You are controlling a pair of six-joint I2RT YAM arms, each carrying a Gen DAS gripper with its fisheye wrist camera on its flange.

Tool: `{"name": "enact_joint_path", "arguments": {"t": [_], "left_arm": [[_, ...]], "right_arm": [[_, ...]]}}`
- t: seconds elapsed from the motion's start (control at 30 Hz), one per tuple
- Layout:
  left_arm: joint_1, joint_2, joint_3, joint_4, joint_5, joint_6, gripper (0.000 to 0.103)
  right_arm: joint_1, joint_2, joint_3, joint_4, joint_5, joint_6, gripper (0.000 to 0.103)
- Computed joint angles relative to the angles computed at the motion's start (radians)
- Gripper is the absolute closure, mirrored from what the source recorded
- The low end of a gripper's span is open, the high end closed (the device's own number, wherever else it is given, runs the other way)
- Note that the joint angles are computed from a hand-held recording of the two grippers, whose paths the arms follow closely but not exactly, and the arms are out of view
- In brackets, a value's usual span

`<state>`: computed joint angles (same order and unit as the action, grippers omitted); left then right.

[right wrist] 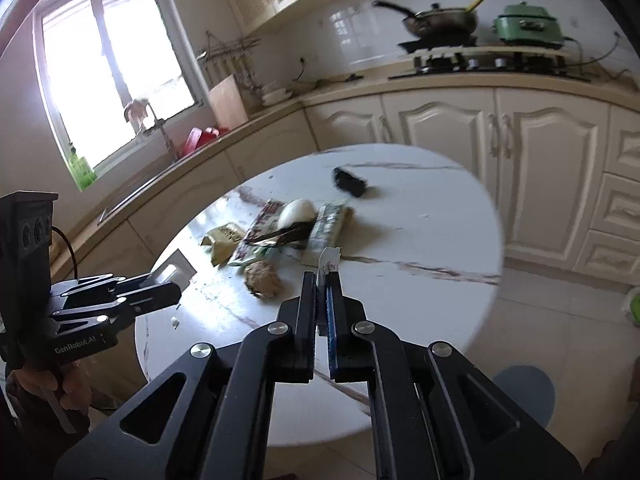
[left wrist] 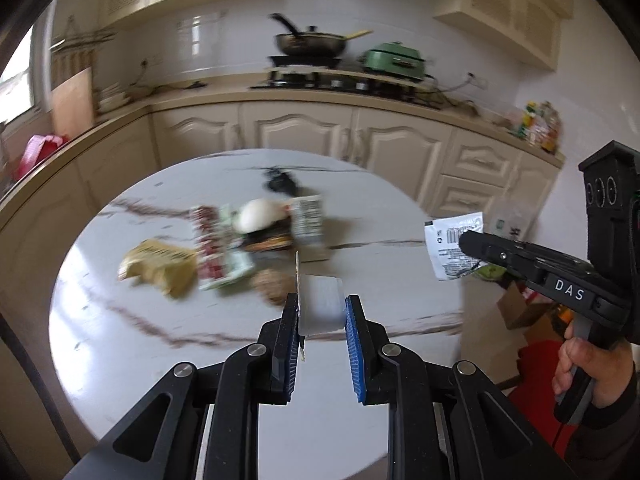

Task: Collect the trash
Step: 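Carry the cup and wrapper to the blue bin and open both tools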

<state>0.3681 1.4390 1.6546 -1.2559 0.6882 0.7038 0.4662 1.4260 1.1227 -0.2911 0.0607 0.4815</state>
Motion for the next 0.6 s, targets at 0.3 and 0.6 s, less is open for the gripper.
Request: {"name": "enact_joint_path", "arguments": {"t": [0.3, 0.6], "left_arm": [[-0.493, -0.104, -0.129, 0.167, -0.198, -0.273, 0.085], [-0.902, 0.101, -0.107, 0.327, -0.376, -0.461, 0.085]], "right_arm": [[-0.229, -0.385, -0.262, -0.118, -0.048, -0.011, 0.098], [-0.653, -0.509, -0.504, -0.124, -0.314, -0.122, 0.098]]}}
